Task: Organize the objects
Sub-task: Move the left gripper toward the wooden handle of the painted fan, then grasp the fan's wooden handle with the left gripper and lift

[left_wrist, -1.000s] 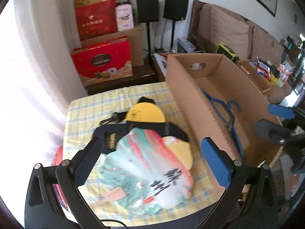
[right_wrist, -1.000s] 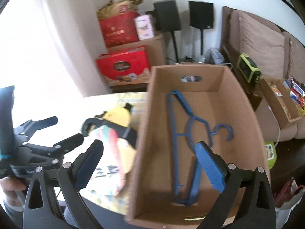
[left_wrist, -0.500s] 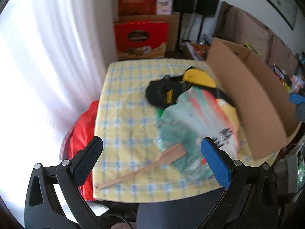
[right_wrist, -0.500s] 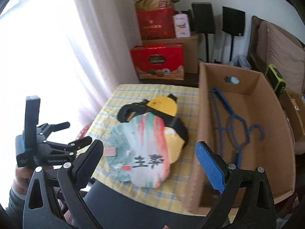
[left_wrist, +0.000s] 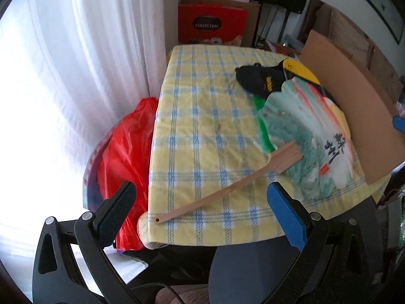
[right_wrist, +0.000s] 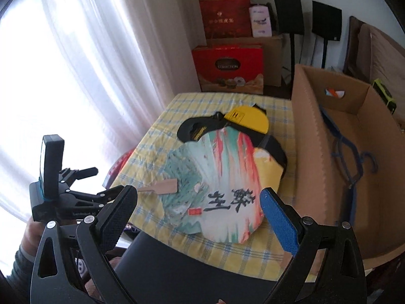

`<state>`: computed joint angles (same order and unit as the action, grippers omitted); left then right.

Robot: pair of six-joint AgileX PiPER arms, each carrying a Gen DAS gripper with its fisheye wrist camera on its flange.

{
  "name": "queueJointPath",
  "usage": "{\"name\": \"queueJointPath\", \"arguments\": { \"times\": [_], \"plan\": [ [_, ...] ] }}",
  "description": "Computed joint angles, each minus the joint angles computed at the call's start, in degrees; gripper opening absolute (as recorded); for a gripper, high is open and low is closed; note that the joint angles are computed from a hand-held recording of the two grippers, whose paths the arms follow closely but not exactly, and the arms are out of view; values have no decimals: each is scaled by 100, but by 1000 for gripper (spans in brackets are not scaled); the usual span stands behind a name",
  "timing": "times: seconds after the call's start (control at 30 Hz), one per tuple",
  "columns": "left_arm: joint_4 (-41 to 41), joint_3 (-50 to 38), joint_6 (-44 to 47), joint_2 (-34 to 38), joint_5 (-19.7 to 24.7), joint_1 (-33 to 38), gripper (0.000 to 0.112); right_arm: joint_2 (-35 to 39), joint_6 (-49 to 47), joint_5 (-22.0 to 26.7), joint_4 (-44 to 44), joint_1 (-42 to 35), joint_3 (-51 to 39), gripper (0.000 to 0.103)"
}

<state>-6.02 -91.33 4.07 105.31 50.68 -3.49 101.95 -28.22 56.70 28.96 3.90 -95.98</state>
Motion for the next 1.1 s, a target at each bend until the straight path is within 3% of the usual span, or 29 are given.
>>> {"name": "queueJointPath", "arguments": {
  "times": [0.27, 0.47, 0.6, 0.73, 0.83, 0.9, 1.03, 1.1],
  "plan": [
    [-150, 467, 478, -123, -447, -95, 103, 46, 115, -588, -425, 243, 645, 99],
    [-187, 454, 896, -69, -597, -345, 97, 146, 118, -634, -442, 183, 858, 99],
    [-63, 279, 1002, 121, -532, -482, 83, 181, 78, -605, -369, 121, 915, 98],
    [60, 96, 1095, 292, -445, -591, 79, 149, 54, -584, -343, 111, 966, 98],
    [217, -31, 1110, 422, -368, -645, 64, 196, 17, -477, -235, 61, 917, 98],
    [229, -147, 1185, 535, -246, -651, 46, 231, -3, -394, -124, 12, 882, 98],
    [177, -140, 1423, 569, -239, -638, 28, 274, 11, -308, -69, -8, 823, 98],
    [219, -98, 1441, 532, -260, -649, 26, 316, -11, -226, -4, -25, 773, 98]
  ]
}}
